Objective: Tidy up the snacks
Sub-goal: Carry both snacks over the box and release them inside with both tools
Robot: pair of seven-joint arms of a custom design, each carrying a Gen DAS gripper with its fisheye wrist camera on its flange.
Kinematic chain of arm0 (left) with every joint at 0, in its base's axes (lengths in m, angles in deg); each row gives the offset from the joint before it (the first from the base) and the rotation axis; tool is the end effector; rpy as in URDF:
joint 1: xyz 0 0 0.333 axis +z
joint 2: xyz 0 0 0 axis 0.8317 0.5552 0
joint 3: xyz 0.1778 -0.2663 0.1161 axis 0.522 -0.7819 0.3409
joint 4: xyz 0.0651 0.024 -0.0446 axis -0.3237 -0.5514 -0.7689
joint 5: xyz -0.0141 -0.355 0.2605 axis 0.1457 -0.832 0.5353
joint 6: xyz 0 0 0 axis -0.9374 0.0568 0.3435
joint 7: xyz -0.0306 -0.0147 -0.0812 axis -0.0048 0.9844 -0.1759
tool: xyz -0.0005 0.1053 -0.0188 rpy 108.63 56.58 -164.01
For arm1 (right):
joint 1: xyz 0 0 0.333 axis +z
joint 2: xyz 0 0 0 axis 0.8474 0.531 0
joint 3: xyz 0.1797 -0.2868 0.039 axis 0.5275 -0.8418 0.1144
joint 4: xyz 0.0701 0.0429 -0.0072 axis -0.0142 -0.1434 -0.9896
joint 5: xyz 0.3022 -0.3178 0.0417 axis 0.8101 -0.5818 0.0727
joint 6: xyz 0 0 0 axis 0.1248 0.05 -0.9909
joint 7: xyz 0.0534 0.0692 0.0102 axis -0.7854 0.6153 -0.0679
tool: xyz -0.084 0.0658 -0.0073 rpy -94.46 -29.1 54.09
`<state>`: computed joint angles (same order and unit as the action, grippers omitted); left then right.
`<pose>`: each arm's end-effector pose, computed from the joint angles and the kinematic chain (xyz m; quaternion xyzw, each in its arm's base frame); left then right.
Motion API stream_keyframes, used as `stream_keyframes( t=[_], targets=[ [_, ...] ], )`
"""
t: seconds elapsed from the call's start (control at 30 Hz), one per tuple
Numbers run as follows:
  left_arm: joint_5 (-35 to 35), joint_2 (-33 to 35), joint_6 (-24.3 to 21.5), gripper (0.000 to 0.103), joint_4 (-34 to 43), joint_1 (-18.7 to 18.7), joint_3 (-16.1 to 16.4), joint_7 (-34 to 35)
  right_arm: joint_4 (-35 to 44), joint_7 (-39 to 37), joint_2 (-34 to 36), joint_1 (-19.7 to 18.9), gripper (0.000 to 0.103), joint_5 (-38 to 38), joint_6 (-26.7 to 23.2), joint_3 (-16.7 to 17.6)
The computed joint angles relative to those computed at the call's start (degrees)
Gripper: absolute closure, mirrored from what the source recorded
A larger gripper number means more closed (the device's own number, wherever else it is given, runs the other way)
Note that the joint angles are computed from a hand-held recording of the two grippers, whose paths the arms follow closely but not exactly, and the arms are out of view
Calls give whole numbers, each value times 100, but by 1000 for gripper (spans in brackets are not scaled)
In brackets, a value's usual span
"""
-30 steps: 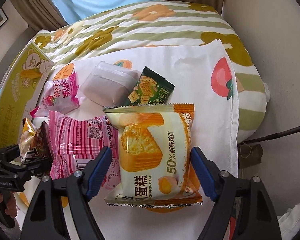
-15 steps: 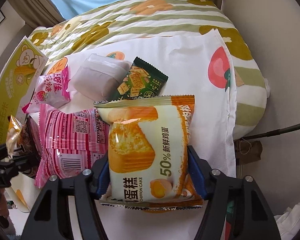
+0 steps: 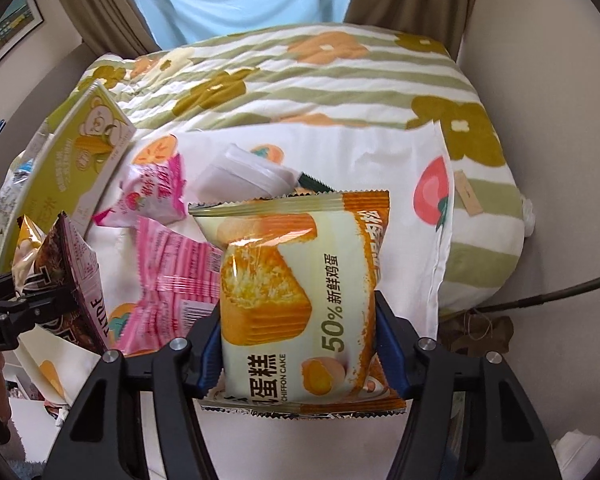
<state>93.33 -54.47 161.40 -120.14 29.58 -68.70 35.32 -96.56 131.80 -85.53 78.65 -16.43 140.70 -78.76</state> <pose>0.5662 -0.4601 0.5083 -0.6983 0.6772 -0.2316 0.0101 0.5524 0.2813 0.4987 -0.7428 0.6293 -0.1039 0.2038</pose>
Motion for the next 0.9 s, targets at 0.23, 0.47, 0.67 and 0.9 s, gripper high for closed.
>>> stream_keyframes(
  t=[0.23,0.47,0.67,0.9],
  targets=[
    [730,-680,136,28,-232,-27,100,-722,293,-445,-162,142,43,-52,122,88],
    [1398,-1264,-148,28,-284,367,35,-1011,1001,-1059,151,380,43,303,397,215],
    [1197,-1553,-185,28,-384,889,96,-384,2062,-1240,829,582,43,432,191,399],
    [484,-1426,-175,27,-268,1476,320,868,3983,-656,2164,1034,43,-91,-149,442]
  ],
)
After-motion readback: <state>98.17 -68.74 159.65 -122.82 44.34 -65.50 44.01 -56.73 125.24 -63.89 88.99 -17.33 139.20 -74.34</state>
